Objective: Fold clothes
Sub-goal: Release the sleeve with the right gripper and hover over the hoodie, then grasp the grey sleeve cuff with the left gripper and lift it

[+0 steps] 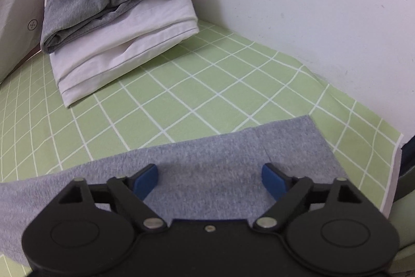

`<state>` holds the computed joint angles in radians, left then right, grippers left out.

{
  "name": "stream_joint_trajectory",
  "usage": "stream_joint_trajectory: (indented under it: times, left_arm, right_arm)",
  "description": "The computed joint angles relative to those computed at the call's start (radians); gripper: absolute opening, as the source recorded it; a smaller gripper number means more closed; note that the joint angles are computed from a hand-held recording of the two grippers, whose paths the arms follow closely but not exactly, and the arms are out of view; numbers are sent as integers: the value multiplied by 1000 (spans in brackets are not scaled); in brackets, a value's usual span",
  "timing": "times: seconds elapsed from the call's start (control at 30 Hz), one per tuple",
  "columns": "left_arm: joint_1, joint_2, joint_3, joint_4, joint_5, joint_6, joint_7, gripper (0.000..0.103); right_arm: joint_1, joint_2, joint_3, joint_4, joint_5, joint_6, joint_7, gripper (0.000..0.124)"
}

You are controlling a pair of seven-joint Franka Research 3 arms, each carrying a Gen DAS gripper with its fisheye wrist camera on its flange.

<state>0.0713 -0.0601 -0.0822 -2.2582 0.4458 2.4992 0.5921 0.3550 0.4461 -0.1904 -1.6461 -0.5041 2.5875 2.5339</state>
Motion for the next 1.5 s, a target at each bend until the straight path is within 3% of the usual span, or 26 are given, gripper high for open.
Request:
stream_joint_trajectory:
  times: [0.1, 0.17, 0.27, 0.53, 0.77, 0.97, 1.17, 1.33, 1.4, 1.5]
  left_arm:
    - [2, -13, 9, -17, -38, 24, 51, 103]
    - [7, -44, 20, -55, -87, 68, 85, 103]
    - [23, -117, 31, -133, -129, 132, 85, 103]
    - [98, -275, 63, -231, -80, 107, 169, 103]
    - [170, -280, 119, -228, -91, 125, 311, 103]
    - [226, -210, 164, -179, -142, 187, 417, 103]
    - [263, -58, 204, -63, -264, 253, 525, 102]
    - [300, 100, 190, 87, -376, 246, 633, 96]
    - [315, 146, 176, 136, -414, 244, 679, 86]
    - [319, 198, 167, 191, -364, 215, 690, 81]
  right_arm:
    - [-8, -27, 30, -29, 47, 51, -10, 94]
    - [13, -49, 31, -55, 32, 95, -16, 102]
    - [30, -55, 63, -45, 51, 87, -78, 103]
    - [104, -81, 135, -68, 156, 138, -163, 103]
    - [221, -81, 143, -72, 135, 103, -99, 103]
    - [282, -29, 152, 2, 117, 16, -28, 103]
    - [328, 92, 138, 187, 101, -85, 14, 103]
    - [350, 241, 123, 429, 125, -218, 9, 103]
    - [358, 295, 119, 533, 140, -298, -16, 103]
    - [371, 334, 113, 610, 141, -361, -69, 103]
